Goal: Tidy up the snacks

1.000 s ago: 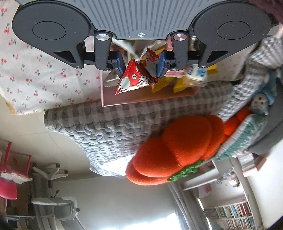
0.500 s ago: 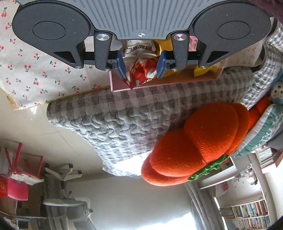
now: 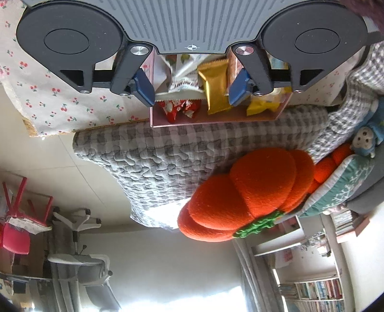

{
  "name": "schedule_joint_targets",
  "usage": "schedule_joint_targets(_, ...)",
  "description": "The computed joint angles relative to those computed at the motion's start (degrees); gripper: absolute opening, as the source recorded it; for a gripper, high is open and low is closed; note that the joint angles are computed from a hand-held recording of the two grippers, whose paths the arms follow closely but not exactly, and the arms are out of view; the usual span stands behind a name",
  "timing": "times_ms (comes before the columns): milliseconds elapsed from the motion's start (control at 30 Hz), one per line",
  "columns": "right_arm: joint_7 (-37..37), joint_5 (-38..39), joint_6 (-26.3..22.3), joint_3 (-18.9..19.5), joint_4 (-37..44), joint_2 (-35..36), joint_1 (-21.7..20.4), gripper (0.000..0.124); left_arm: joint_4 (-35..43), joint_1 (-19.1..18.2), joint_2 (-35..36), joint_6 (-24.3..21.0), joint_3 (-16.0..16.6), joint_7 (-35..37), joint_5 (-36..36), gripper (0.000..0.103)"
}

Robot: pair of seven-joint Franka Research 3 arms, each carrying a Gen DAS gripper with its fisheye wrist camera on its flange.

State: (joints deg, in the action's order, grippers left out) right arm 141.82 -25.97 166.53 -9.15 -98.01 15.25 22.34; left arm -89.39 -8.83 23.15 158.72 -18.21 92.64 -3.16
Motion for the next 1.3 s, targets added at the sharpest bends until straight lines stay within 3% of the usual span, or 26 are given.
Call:
schedule_joint_targets(233,3.16,-5.52,0.4,1.01,-7.53,-6.26,-0.08,0.081,-5.67,-0.74,-5.05,-0.15,1.02,-1.42,1.22,0.073)
schedule_joint_targets(767,8.25,-11.46,0.07,11.12,-20.23,-16.42,-7.52,0.096,-15.62,-3.24,-14.56,-1.82,4.69,-9.59,8.56,0.1)
schedule_joint_targets(1100,10.9,-15.27,-8.86,16.21,-21.89,-20.53,-9.08,0.097,-17.28,-5.03,-18.29,-7.94,6.62,-25.47,22.28,0.103)
schedule_joint_targets(1300,7.26,-12.63,-11.35,17.35,-23.39,-22.13,-8.45,0.1,-19.38,-5.11,-20.33,-10.44,5.98,-29.12,24.74,0.103)
